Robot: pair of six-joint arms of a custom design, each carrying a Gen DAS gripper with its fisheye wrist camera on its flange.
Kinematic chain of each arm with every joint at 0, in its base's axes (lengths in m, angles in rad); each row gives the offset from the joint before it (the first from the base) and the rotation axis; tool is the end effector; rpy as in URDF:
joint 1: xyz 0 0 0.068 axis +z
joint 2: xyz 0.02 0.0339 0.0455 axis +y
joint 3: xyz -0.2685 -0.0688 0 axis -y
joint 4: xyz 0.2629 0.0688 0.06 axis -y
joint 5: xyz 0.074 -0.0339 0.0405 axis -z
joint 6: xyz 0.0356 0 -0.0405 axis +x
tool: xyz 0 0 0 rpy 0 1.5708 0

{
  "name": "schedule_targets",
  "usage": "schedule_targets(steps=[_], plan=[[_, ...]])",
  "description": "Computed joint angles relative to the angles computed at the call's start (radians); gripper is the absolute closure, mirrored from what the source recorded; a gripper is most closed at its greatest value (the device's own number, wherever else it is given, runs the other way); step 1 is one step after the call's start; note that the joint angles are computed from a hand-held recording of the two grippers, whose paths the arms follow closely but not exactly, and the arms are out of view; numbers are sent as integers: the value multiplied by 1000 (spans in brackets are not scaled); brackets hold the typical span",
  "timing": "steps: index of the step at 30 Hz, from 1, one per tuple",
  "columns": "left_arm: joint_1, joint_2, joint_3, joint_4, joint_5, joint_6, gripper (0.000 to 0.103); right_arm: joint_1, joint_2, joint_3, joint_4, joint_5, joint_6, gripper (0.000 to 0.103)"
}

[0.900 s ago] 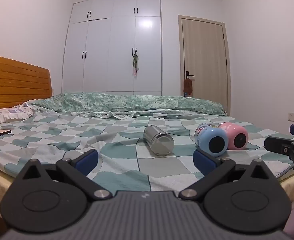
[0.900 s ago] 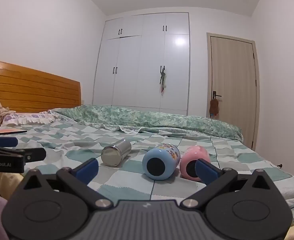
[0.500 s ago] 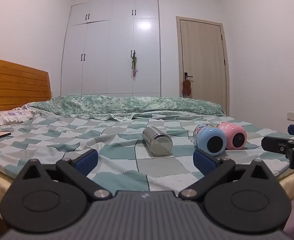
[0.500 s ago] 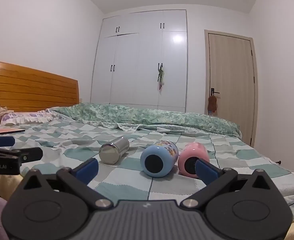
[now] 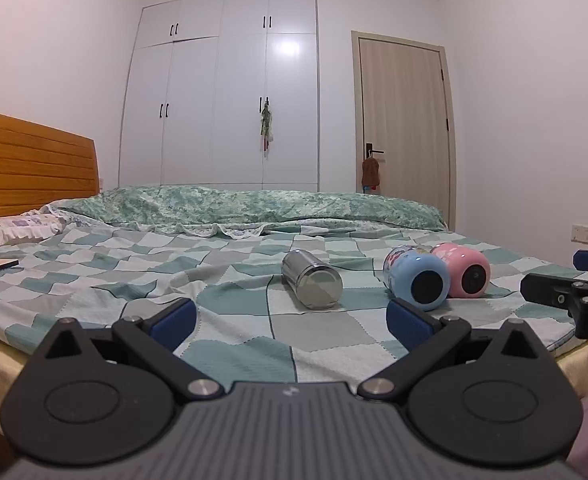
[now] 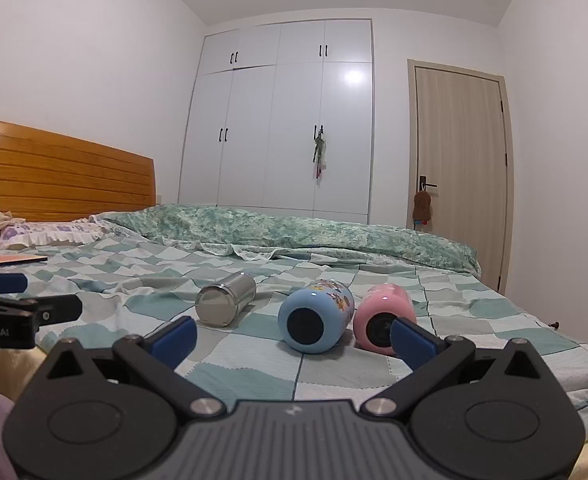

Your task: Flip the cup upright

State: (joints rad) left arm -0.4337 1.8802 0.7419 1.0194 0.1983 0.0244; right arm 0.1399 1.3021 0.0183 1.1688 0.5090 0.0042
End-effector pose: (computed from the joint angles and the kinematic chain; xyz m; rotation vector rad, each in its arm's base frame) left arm 0.3369 -0.1638 0.1428 0.5331 1.6245 -0.4731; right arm 0.1857 0.0086 0.1251 0.2677 1.6597 -0.3199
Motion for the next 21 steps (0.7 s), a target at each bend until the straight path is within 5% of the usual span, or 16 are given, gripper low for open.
schedule_targets(steps=[21], plan=[[-3,2,-14,28,-8,-2,0,0,2,2,3,1,-4,0]])
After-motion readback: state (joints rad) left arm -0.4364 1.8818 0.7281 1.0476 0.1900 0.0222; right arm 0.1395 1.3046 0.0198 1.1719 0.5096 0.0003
